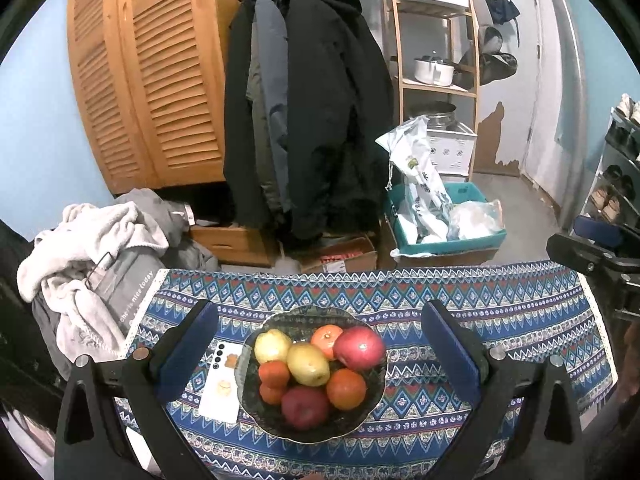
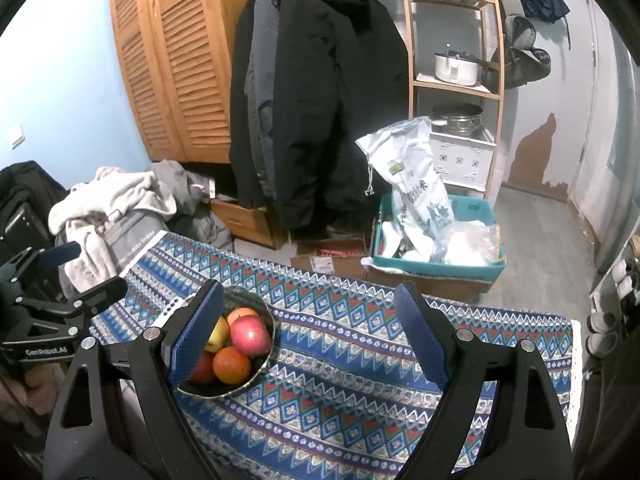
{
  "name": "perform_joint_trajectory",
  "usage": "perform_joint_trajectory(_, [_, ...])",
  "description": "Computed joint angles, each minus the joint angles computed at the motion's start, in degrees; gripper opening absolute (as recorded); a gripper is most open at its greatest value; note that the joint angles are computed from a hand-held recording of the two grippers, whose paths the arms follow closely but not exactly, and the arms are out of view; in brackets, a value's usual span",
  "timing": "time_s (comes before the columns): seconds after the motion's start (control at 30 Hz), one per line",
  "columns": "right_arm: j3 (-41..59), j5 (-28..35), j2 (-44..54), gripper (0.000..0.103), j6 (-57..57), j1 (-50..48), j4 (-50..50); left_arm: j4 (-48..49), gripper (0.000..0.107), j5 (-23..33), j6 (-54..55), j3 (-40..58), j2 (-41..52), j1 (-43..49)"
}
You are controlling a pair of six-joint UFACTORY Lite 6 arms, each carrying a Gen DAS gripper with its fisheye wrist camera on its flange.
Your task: Organize fruits
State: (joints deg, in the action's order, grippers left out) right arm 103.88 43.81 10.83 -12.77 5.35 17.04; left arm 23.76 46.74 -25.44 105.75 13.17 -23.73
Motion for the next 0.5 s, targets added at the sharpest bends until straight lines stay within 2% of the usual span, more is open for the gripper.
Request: perform_joint_trajectory(0.5, [-0.20, -0.01, -0.12, 0.086, -0.20, -0.18, -0.05, 0.50, 0.102, 0.12, 0.06, 0.04, -0.02, -0.52])
